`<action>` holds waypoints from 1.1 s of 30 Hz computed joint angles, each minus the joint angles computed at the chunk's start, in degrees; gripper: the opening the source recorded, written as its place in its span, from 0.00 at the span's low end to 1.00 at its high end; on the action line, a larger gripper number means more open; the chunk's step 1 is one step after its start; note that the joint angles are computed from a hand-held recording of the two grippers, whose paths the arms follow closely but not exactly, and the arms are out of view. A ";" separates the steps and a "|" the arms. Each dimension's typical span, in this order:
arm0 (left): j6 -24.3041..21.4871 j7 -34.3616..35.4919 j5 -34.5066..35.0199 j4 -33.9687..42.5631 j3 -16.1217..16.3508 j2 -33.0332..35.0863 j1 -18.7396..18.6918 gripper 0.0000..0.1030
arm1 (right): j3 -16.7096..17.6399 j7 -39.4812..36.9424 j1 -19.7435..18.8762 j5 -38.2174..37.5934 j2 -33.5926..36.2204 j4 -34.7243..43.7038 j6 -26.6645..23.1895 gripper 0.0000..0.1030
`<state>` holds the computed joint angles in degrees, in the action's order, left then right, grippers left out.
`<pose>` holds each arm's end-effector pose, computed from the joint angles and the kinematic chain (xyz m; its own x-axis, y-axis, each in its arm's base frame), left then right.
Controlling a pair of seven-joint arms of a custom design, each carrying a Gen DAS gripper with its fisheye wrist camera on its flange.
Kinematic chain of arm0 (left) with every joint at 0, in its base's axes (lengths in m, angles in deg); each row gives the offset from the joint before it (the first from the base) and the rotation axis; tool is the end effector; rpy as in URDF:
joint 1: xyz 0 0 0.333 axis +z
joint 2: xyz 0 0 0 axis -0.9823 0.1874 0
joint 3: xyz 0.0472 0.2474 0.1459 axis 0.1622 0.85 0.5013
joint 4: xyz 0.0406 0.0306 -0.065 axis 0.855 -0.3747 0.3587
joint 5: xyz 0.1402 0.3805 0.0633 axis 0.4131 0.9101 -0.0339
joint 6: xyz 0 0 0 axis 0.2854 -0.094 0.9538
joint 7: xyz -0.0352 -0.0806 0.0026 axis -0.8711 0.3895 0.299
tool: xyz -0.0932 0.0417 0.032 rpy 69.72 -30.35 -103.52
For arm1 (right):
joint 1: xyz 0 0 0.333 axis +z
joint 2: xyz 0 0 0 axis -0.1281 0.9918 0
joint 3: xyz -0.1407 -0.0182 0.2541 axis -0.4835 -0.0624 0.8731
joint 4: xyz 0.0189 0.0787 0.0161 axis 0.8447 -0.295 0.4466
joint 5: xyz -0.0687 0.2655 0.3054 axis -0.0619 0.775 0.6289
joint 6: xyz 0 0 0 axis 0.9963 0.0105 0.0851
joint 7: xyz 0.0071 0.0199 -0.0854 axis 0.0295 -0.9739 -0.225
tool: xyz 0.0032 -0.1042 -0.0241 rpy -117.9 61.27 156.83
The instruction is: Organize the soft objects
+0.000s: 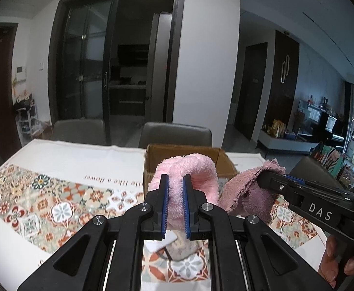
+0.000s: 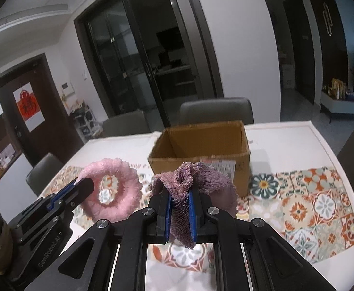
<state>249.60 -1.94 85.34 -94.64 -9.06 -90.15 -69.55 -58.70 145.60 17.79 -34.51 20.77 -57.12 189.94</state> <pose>0.4260 -0.2703 0.6080 0.0445 -0.9944 0.0962 -0.4138 -0.1060 -0.9042 0.4869 0.3260 0.6114 0.3445 -0.9064 -0.2442 -0.5934 -0.0087 -0.8048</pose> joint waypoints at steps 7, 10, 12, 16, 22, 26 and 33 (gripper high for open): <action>3.11 -0.53 2.96 2.82 -0.96 1.75 3.26 0.12 | 0.99 4.56 -1.42 -5.50 1.24 3.21 0.69 0.13; 4.33 -1.08 4.40 4.18 -1.65 2.64 4.92 0.12 | 1.16 6.37 -1.83 -7.69 2.10 4.75 0.87 0.13; 4.97 -1.26 5.17 5.19 -1.91 3.45 5.75 0.12 | 1.18 7.33 -2.03 -8.97 2.84 5.95 0.96 0.13; 6.24 -2.41 7.54 7.08 -2.78 5.08 7.71 0.12 | 1.06 8.87 -2.25 -11.11 4.38 8.31 1.30 0.13; 7.16 -5.44 13.29 10.96 -3.81 9.00 9.98 0.12 | 0.57 9.97 -2.24 -13.46 7.62 12.72 1.62 0.13; 7.08 -7.94 18.39 14.21 -3.14 12.79 9.73 0.12 | 0.05 9.74 -2.04 -13.84 10.44 16.21 1.32 0.13; 5.44 -11.46 26.25 19.73 -1.67 19.43 7.59 0.12 | -1.03 9.18 -1.54 -14.61 14.88 21.56 0.92 0.13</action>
